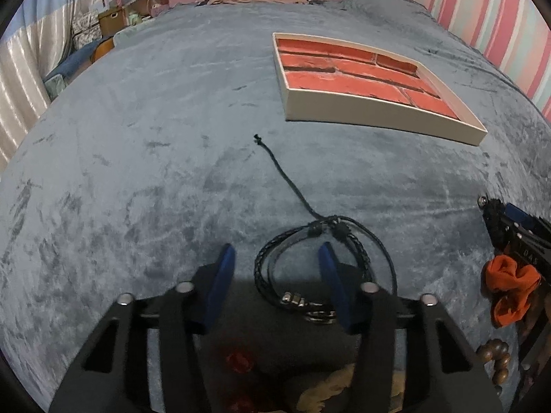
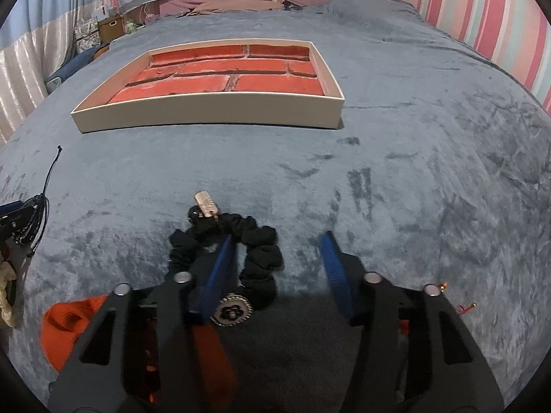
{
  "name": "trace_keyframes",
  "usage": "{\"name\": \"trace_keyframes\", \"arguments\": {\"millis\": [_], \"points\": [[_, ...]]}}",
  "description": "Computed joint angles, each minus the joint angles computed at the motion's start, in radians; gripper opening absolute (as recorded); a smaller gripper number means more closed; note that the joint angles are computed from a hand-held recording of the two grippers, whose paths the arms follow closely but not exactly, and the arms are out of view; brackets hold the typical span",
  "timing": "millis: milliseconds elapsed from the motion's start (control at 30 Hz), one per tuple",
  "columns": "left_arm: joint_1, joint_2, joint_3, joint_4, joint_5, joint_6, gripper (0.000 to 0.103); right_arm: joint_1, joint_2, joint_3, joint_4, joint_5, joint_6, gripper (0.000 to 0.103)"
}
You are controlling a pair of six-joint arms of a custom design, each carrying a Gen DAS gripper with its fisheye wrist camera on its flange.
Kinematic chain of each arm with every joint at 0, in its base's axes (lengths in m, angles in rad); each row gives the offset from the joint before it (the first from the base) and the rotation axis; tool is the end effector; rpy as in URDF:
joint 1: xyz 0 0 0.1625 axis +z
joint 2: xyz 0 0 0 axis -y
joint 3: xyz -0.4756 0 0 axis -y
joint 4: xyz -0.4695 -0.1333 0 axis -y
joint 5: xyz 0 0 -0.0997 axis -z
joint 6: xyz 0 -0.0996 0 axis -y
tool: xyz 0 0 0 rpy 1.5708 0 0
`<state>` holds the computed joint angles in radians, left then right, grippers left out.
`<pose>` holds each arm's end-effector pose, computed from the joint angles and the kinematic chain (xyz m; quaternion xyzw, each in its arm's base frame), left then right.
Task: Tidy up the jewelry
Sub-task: 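Grasp the black braided bracelet with the left tool while the right tool grasps the black scrunchie, then carry the braided bracelet and black scrunchie over the brick-pattern tray with both tools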
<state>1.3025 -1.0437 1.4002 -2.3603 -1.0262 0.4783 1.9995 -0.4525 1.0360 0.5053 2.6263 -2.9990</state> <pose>-0.0352 -0.8257 0.3742 0.2893 0.8970 -0.1782 0.2829 0.3558 -0.6663 0.0221 0.0006 -0.8475 0.3356 0.4111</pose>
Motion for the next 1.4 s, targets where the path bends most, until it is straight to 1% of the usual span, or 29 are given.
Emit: {"name": "trace_keyframes", "arguments": {"millis": [33,100,133,167,267,400,467,767,933,1167,1333,1400], "points": [[-0.001,-0.001,0.003,-0.005,-0.001,0.008,0.039,-0.001,0.000,-0.002,0.000,-0.004,-0.002,0.040],[-0.002,0.000,0.008,-0.017,0.001,0.019,0.037,-0.001,-0.002,0.000,-0.004,-0.013,-0.009,0.033],[-0.002,-0.001,0.011,-0.022,-0.001,0.021,0.034,-0.001,-0.003,0.001,-0.005,-0.018,-0.013,0.027],[-0.003,-0.002,0.013,-0.027,0.001,0.024,0.029,-0.001,-0.004,0.002,-0.004,-0.024,-0.015,0.022],[-0.005,-0.004,0.023,-0.047,0.007,0.039,0.020,-0.001,-0.008,0.003,-0.004,-0.039,-0.017,0.017],[-0.010,-0.010,0.042,-0.081,0.014,0.068,0.016,-0.001,-0.023,0.018,-0.015,-0.064,-0.016,0.015],[-0.013,-0.013,0.051,-0.097,0.016,0.080,0.012,0.002,-0.036,0.032,-0.030,-0.072,-0.026,0.014],[-0.028,-0.038,0.057,-0.126,-0.021,0.088,0.011,0.015,-0.090,0.075,-0.101,-0.107,-0.075,0.013],[-0.043,-0.043,0.052,-0.138,-0.020,0.092,0.010,0.023,-0.098,0.070,-0.124,-0.116,-0.111,0.013],[-0.070,-0.008,-0.010,-0.127,-0.028,0.085,0.008,0.030,-0.101,0.024,-0.174,-0.128,-0.213,0.013],[-0.099,0.044,-0.082,-0.136,-0.044,0.102,0.006,0.031,-0.085,-0.056,-0.209,-0.138,-0.317,0.013],[-0.109,0.067,-0.111,-0.145,-0.053,0.114,0.005,0.027,-0.069,-0.107,-0.211,-0.143,-0.360,0.013]]}}
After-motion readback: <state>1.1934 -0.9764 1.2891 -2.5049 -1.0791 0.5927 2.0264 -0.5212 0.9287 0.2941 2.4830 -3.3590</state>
